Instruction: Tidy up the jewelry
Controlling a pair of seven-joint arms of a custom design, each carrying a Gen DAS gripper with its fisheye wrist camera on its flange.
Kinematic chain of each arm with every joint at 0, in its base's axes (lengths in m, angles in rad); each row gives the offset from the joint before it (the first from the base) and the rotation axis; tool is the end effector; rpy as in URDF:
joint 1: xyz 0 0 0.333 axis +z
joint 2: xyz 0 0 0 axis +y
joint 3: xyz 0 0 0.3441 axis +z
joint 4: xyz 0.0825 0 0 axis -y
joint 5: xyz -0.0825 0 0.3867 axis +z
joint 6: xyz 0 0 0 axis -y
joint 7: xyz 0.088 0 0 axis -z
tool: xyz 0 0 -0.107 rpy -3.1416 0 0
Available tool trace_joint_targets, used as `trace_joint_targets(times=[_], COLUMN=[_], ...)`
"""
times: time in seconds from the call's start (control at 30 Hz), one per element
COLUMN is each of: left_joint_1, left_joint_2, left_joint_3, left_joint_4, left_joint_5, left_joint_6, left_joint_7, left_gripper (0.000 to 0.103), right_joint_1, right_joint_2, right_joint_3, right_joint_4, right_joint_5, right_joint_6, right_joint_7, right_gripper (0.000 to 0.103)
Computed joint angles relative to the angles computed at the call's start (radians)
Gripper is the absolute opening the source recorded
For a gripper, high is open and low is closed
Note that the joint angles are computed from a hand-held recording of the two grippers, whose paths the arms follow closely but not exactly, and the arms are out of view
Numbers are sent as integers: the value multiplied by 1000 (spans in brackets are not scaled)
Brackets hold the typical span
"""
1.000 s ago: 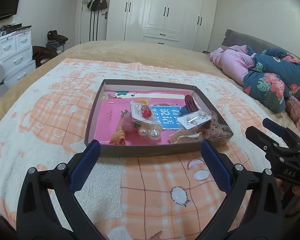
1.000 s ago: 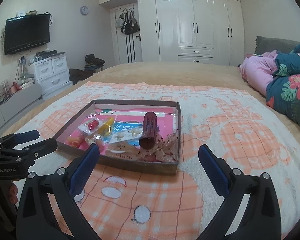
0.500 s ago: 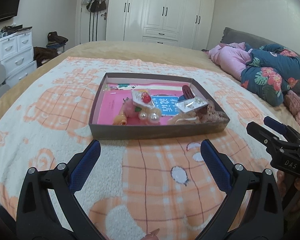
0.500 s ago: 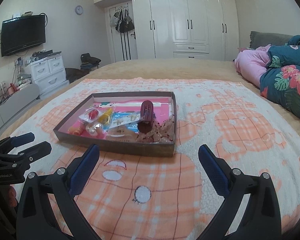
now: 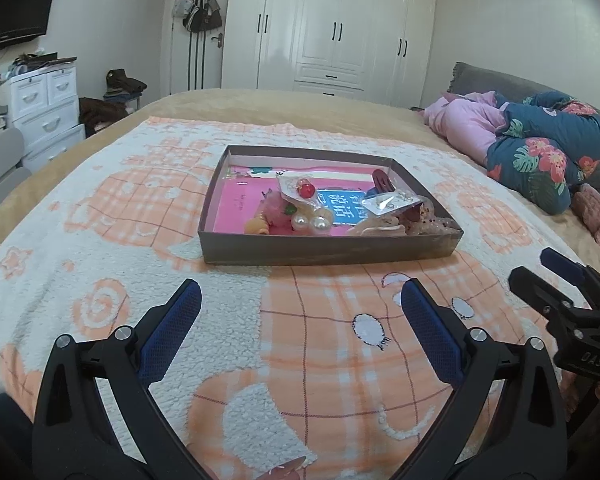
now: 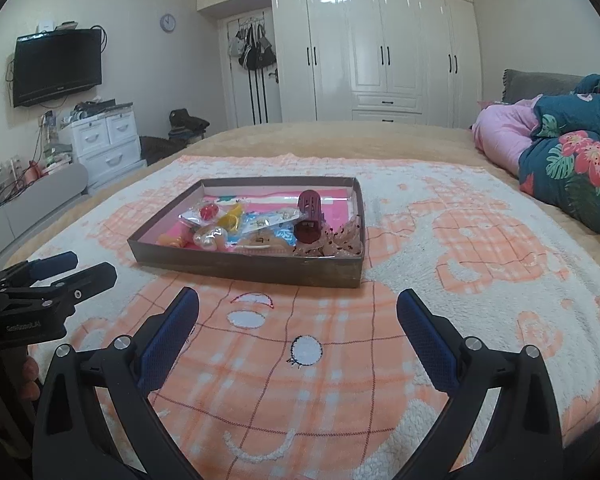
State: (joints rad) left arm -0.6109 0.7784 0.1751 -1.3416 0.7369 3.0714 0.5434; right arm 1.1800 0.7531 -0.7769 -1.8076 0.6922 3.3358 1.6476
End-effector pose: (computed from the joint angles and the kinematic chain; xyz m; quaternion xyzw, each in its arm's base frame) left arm 0.6796 -0.4266 0.3795 -0.5453 0.6907 -0.4037 0.2503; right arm 0.6272 0.3223 0.3683 -0.6053 0.6136 -0.3280 0.3867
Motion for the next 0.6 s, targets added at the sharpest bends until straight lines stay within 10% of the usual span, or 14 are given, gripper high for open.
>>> trace_joint_targets(times=[0.2, 0.6], left_joint_1=[-67, -310], left_joint_2=[-2, 67], left_joint_3=[107, 504], left_joint_4=[-16, -40], left_joint_5=[42, 51], left_joint_6=[40, 188], left_joint_7=[-96, -334], left_gripper=[92, 92], right_joint_1=[47, 65], right_joint_2=[27, 76], right_joint_3=[-43, -45], right_joint_4=[-11, 2], right_joint_5=[75, 251], right_joint_6=[49, 237], right_joint_7=[-29, -144], right_gripper=[97, 97])
